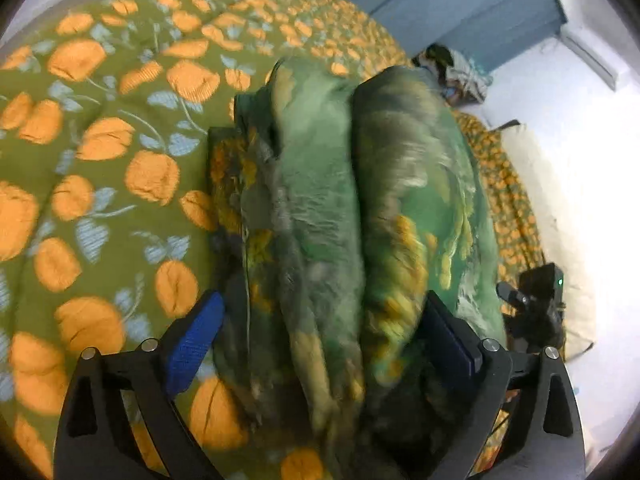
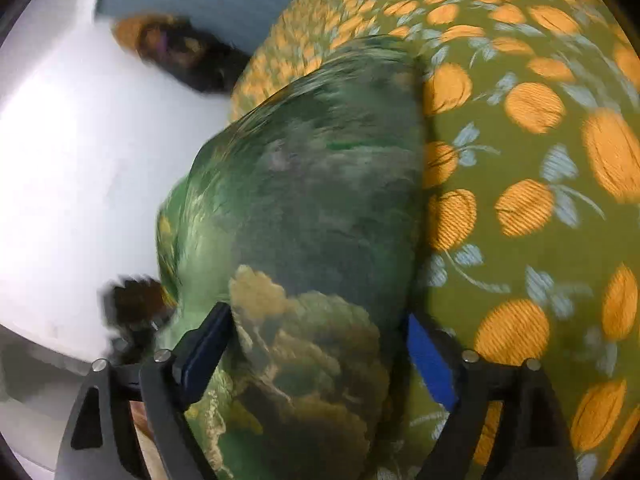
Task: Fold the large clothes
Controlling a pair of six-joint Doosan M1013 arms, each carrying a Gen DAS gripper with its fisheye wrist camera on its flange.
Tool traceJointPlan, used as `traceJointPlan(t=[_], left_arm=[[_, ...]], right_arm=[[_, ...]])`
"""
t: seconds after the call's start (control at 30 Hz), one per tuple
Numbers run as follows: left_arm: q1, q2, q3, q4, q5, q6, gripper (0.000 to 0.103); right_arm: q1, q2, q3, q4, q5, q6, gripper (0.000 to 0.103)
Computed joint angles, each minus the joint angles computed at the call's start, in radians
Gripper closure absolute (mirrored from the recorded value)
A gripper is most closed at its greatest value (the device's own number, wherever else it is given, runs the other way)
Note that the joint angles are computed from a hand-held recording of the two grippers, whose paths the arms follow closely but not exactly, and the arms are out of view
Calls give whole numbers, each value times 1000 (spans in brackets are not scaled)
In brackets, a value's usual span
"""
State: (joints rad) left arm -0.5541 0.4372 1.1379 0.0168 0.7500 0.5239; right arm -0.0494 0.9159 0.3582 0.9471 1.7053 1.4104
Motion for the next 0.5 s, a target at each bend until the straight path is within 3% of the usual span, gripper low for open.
traceJointPlan(t=[0.1,0.23,0.3,0.4,0.5], left_arm=[[-45,-51,5,217,87,-104,6],[-159,-71,-68,555,343,-181,1],[-206,-56,-112,696,449,-211,1],[-266,-24,-174,835,534,-241,0],[-326,-3,-219,866,597,-246,0]], right_arm=[[-22,-134,183,-92,-117,-222,16],[-30,-328,413,-235,-326,-463,16],[-26,-446,554,-309,-481,-570,16],[-8,-566,696,-389,-690,-660,16],[-1,-645,786,-434,-792,-664,16]])
